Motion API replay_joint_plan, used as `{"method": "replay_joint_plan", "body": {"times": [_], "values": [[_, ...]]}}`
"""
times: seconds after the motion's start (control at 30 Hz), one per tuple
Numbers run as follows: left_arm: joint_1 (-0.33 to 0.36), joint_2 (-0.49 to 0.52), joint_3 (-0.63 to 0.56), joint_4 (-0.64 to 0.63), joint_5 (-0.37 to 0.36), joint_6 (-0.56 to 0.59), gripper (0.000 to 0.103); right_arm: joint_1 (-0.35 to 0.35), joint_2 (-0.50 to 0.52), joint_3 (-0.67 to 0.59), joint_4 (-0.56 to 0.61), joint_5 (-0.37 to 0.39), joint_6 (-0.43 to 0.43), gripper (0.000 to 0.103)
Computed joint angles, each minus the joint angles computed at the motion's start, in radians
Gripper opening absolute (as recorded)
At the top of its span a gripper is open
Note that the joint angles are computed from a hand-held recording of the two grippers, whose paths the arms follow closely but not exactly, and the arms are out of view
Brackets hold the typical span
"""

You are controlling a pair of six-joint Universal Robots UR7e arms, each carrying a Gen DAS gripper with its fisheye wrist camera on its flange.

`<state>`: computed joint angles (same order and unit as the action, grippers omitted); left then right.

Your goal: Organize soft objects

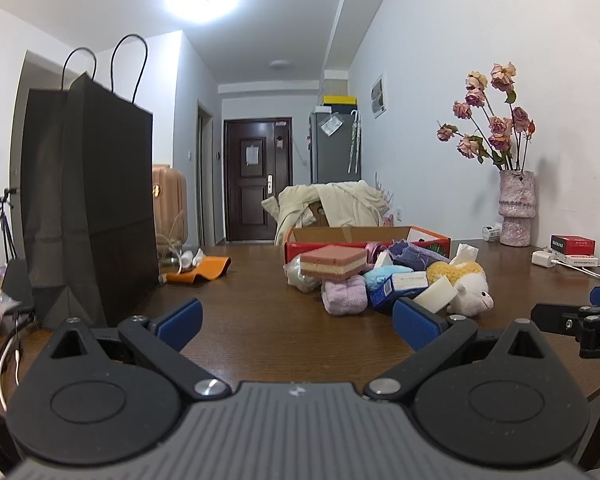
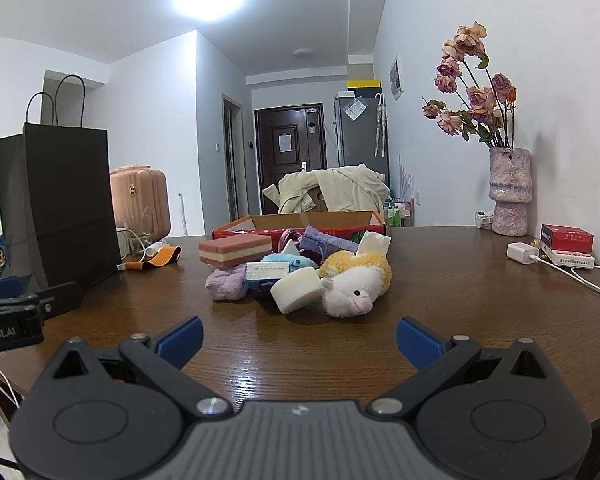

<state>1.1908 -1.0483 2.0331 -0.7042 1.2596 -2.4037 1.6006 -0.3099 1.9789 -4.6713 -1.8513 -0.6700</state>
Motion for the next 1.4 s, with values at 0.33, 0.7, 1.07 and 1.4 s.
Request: {"method": "replay_joint_plan", "body": {"times": [0.33,0.7,1.07,1.4], "values": [[0.032,0.105,-0.285,0.134,-0.010,0.082,0.103,-0.011,-0.031,-0.097,0.063,0.040,-0.023,0.103],[0.035,0.329,-0.744,0.599,-0.041,-0.156,0.103,-0.015,-0.121,-0.254,0.485,0.047,0.045,0.091],[0.075,0.690,-1.421,1.147,-0.023,-0.625,0.059,-0.041,-0.097,-0.759,1.285,0.173,0.132,0.056],[0.100,0.741,-1.554,1.244,0.064,-0.690,0.033,-0.064,0.021,-1.091,1.707,0.227,0.234,0.022]]}}
